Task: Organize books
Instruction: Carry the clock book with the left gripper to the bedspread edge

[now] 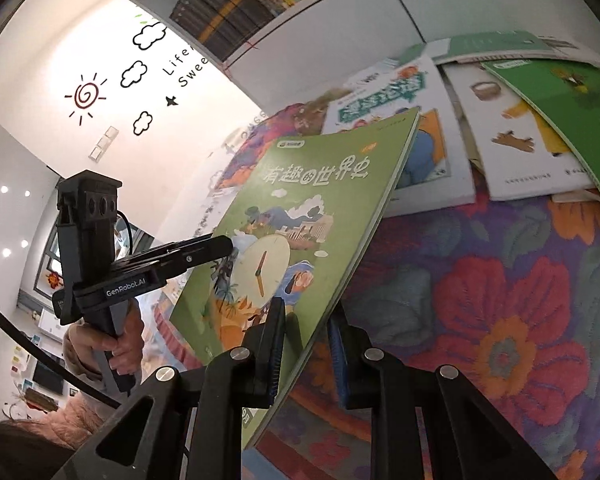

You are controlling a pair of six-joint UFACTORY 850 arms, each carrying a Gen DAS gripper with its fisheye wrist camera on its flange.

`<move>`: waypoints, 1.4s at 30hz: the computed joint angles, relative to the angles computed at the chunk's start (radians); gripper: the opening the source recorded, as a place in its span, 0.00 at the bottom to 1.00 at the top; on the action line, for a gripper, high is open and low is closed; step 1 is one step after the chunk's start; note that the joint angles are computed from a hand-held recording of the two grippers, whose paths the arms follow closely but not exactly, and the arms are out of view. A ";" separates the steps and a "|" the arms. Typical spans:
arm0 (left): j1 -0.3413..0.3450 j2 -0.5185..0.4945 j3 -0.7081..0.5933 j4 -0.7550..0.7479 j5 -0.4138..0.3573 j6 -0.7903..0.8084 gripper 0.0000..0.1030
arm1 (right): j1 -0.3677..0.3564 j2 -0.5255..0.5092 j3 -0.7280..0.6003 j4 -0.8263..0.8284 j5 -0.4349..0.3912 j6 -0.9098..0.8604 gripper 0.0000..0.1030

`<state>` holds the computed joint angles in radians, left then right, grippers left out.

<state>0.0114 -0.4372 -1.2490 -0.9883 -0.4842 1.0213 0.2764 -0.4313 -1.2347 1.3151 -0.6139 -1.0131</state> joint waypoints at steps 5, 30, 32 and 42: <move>0.050 0.028 0.014 -0.038 0.011 0.042 0.28 | 0.049 -0.019 -0.051 -0.011 0.024 0.003 0.20; 0.268 -0.075 -0.044 0.193 0.085 -0.159 0.26 | 0.229 -0.418 -0.519 -0.248 -0.023 0.390 0.18; 0.269 -0.092 -0.048 0.194 0.073 -0.156 0.29 | 0.236 -0.410 -0.515 -0.275 -0.005 0.400 0.18; 0.258 -0.081 -0.034 0.300 0.157 -0.238 0.32 | 0.264 -0.454 -0.604 -0.339 -0.047 0.470 0.18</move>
